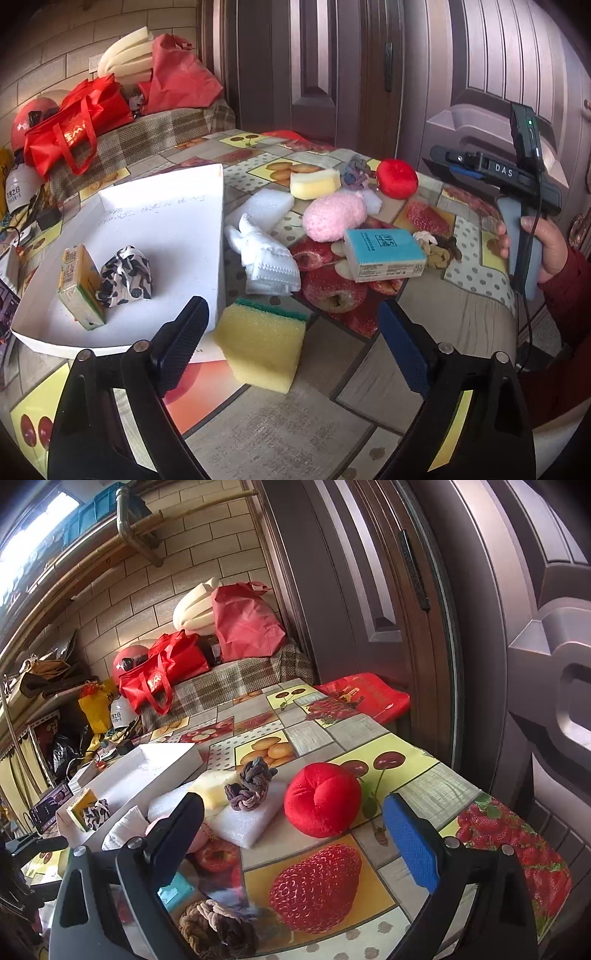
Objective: Organize soft objects
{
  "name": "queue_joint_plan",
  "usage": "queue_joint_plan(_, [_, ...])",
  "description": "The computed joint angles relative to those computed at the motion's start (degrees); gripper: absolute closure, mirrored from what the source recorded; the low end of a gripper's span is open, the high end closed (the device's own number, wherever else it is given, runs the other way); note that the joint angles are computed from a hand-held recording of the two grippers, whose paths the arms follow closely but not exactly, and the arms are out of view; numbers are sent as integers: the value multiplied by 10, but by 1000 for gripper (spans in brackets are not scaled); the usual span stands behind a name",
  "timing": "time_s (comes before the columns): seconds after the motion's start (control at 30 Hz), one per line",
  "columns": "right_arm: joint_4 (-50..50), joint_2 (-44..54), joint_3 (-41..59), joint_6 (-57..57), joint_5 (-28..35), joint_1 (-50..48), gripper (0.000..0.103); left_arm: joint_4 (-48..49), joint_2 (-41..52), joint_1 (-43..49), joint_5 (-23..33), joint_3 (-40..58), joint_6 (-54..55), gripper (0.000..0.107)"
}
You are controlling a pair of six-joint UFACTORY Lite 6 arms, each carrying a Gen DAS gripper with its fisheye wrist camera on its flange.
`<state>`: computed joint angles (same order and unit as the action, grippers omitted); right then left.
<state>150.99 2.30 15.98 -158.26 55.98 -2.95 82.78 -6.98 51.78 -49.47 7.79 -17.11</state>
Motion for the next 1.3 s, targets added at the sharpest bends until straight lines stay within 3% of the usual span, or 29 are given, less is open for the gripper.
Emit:
queue_joint_plan(0.1, [-40, 1, 9, 11, -14, -7, 5, 16, -36, -16, 22, -25, 5, 15])
queue_joint_plan(0.2, [-152, 21, 40, 56, -46, -24, 5, 47, -63, -3, 24, -40, -10, 15])
queue_joint_plan(0.33, [-334, 52, 82, 133, -94, -21, 5, 8, -17, -36, 61, -6, -31, 15])
queue_joint_plan(0.4, [-375, 49, 83, 143, -114, -9, 5, -6, -5, -49, 70, 2, -31, 15])
queue_joint_plan(0.6, [-405, 22, 73, 127, -188, 58, 6, -78, -21, -119, 106, -17, 13, 15])
queue_joint_plan(0.77, [-283, 58, 93, 30, -260, 136, 8, -118, 10, -157, 136, 2, 25, 25])
queue_joint_plan(0.83, [-252, 84, 111, 6, -281, 152, 25, -127, 19, -163, 142, 6, 29, 39])
queue_joint_plan(0.9, [-213, 76, 103, -44, -288, 159, 52, -126, 28, -161, 142, 12, 25, 68])
queue_joint_plan(0.97, [-267, 67, 99, -8, -279, 140, 67, -112, 27, -147, 134, 13, 16, 68])
queue_joint_plan(1.1, [-298, 12, 67, 20, -249, 79, 69, -70, -10, -96, 92, -7, 5, 68])
queue_joint_plan(1.2, [-382, -67, 38, 109, -154, 1, 69, -42, -36, -46, 53, -22, 4, 68])
queue_joint_plan(1.3, [-333, -116, 14, 112, -72, -1, 68, -44, -55, 10, 3, -38, 27, 68])
